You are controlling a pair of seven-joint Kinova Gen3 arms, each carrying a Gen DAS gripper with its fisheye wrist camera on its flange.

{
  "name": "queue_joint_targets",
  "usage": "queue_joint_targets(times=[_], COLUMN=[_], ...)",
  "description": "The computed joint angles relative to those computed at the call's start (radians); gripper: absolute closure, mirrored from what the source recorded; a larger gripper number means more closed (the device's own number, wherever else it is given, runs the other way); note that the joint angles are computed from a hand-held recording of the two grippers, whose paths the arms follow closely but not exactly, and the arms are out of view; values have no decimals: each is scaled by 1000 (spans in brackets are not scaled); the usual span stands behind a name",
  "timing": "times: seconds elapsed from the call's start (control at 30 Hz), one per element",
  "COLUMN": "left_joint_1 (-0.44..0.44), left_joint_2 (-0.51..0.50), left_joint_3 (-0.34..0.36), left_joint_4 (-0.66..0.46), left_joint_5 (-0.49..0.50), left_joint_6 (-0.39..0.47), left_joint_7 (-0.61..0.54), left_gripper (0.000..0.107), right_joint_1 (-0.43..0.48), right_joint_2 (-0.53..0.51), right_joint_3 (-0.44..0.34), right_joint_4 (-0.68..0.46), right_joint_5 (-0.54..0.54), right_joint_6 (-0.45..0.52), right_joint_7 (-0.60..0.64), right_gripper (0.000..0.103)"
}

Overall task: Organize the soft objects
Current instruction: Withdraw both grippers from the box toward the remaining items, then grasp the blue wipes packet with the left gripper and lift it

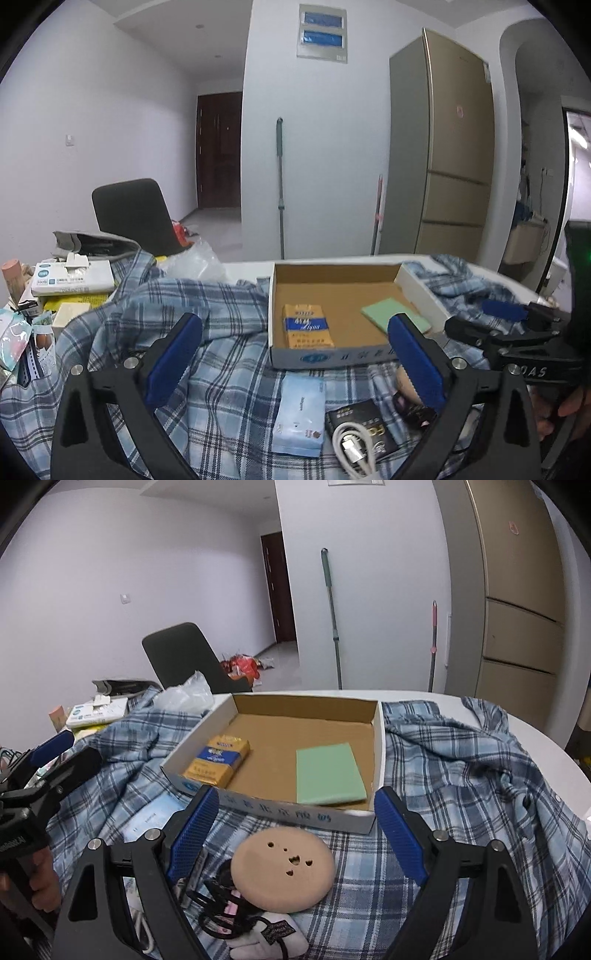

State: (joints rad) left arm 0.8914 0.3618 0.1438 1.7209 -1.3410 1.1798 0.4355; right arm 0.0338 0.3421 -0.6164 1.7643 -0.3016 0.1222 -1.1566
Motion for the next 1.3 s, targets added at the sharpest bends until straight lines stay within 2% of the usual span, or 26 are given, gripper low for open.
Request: queue_joint_targets(times=[0.23,0.37,0.43,0.67,0.73,0.87,1.03,1.2,1.3], left_joint_1=[-37,-53,-69,-132,-143,-167,-195,-201,-193], left_joint_2=[-13,-8,-15,-22,-18,-4,-10,7,11], left_joint_3=[-3,-4,-5,-21,-30,-47,-63,-70,-87], left_joint_4=[7,-17,-18,-38,-45,-64,-50,-74,-78], left_joint_5=[56,117,148,317,362,460,541,604,626], left_joint_6=[-60,-71,-107,-227,-245,-264,-342,-360,-367], left_joint_7=[-9,-67,-95,-235,-274,-354,-424,-522,-538], left_gripper=[5,7,15,34,43,55,57,57,57], right_joint_1=[-40,-57,-71,-109,-118,-126,-124,-114,-115], right_joint_2=[4,6,5,9,11,15,14,22,21], right_joint_3=[56,79,95,141,152,158,157,154,156], right_joint_4=[-14,-24,-25,-36,-41,-48,-47,-60,-59], right_joint_5=[-7,-12,-16,-25,-26,-36,-53,-80,-94], right_joint_6=[24,44,48,70,79,94,98,123,124], right_joint_7=[-17,-18,-17,-15,-13,2,24,44,58], right_gripper=[17,17,17,17,17,17,17,17,17])
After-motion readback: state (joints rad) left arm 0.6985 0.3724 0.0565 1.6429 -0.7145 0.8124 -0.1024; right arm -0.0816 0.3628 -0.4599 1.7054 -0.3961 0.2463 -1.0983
